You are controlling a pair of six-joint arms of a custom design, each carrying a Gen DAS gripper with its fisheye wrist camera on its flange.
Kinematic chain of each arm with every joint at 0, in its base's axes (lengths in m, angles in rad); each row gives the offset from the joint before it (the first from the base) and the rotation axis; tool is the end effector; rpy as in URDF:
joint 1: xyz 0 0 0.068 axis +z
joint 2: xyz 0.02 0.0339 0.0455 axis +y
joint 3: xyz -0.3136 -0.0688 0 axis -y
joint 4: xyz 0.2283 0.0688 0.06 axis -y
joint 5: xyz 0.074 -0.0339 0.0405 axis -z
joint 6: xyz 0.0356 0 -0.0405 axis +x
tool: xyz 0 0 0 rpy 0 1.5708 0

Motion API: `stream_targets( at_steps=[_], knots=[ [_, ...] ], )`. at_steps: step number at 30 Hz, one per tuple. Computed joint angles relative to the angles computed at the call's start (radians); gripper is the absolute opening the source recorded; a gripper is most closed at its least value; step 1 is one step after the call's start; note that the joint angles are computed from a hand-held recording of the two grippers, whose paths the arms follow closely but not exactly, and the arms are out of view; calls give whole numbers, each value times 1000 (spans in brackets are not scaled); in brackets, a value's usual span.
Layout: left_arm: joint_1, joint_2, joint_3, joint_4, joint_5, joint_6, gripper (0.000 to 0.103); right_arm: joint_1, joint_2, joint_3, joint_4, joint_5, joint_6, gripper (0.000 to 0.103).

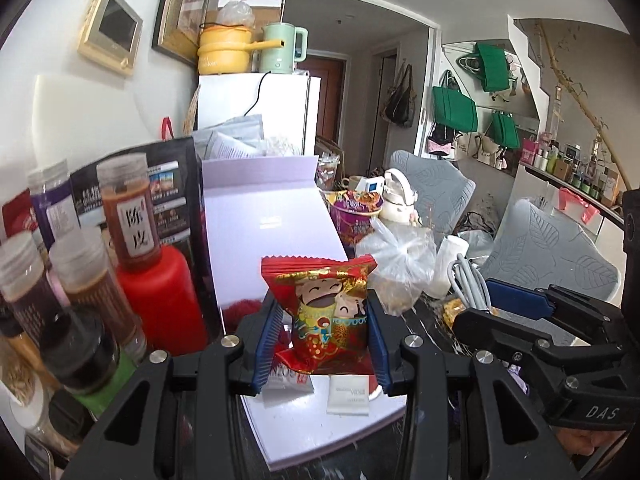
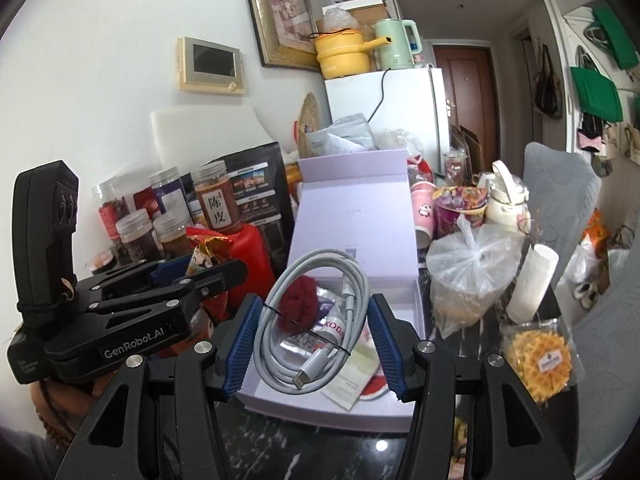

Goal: Organize soft objects
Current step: 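Carry the red snack packet and white cable with both tools toward the lavender box, then open both tools to drop the snack packet and cable into the box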

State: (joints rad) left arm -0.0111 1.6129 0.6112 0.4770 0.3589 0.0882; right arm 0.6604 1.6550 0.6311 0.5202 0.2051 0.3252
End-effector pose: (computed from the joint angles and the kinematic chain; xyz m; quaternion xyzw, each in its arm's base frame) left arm 0.2995 -0.0158 0.2131 0.1314 0.8469 -0.1356 0.4971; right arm 0.2506 0.1855 0.2097 -0.0915 0.8532 0.1617 0.4874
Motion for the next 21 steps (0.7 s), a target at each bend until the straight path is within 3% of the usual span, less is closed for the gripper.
stream_targets(
  at_steps=[21],
  knots=[
    [-54, 287, 276, -13, -117, -22, 40, -193, 270, 288, -72, -180, -43, 54]
  ],
)
